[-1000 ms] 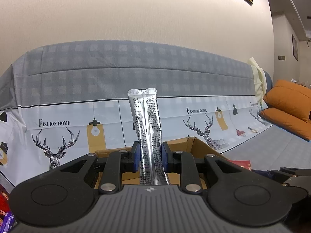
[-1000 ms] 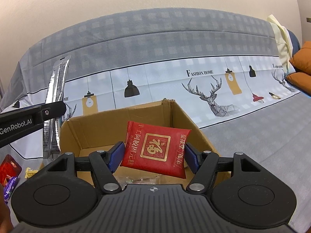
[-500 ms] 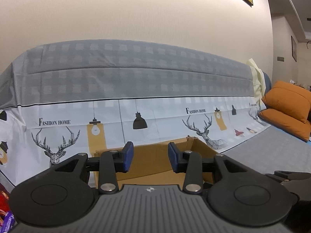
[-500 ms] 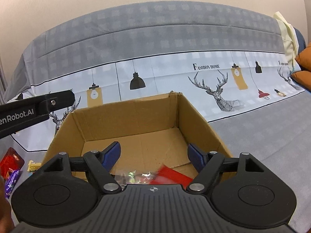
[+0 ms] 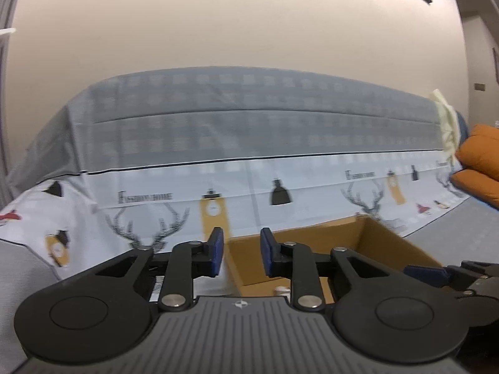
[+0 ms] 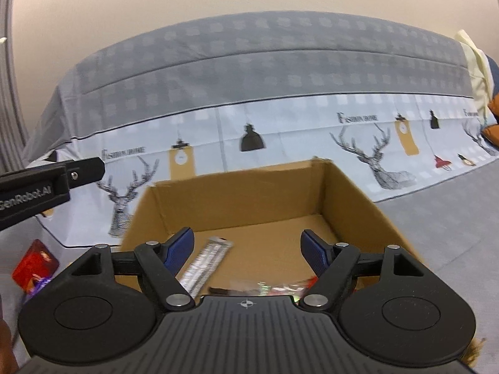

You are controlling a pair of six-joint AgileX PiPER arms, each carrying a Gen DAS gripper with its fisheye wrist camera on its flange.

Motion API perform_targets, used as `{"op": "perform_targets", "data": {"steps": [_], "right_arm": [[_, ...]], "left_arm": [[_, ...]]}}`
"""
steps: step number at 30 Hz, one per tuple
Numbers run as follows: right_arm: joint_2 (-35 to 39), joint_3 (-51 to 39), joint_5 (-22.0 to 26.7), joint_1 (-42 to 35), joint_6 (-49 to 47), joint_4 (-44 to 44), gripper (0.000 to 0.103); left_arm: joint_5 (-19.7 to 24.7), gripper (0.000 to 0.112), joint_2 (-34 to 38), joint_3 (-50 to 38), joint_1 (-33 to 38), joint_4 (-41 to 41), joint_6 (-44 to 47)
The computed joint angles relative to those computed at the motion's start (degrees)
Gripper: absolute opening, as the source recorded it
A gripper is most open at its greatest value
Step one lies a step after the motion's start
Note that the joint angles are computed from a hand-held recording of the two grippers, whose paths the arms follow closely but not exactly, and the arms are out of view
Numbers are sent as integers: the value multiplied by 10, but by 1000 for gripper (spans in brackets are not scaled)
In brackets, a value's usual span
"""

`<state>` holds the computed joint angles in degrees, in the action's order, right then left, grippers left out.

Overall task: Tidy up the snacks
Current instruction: 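Move both tools back over the snack pile beside the box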

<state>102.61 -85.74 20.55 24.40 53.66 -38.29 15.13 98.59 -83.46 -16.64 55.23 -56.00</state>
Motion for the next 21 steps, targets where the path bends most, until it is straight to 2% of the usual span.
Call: {"op": "perform_targets", "data": {"steps": [1,6,7,12,15,21], "right_arm": [[1,-2,-4,6,6,-5,72],[11,-23,-31,33,-5,9,39],[15,-28,-35,38,-11,14,36],[35,-52,-49,74,-18,12,34],[49,-63,-51,104,-31,9,35],[93,-123,-28,148,-174,131,35]], "left_arm": [[4,26,-5,5,6,0,1],[15,24,-26,26,38,-8,14],[17,24,-30,30,46,-14,20],[32,24,-40,35,86,-66,78],[68,24,-33,22,106,-108,127],[134,24,-8,-15,143,-183,191]]}}
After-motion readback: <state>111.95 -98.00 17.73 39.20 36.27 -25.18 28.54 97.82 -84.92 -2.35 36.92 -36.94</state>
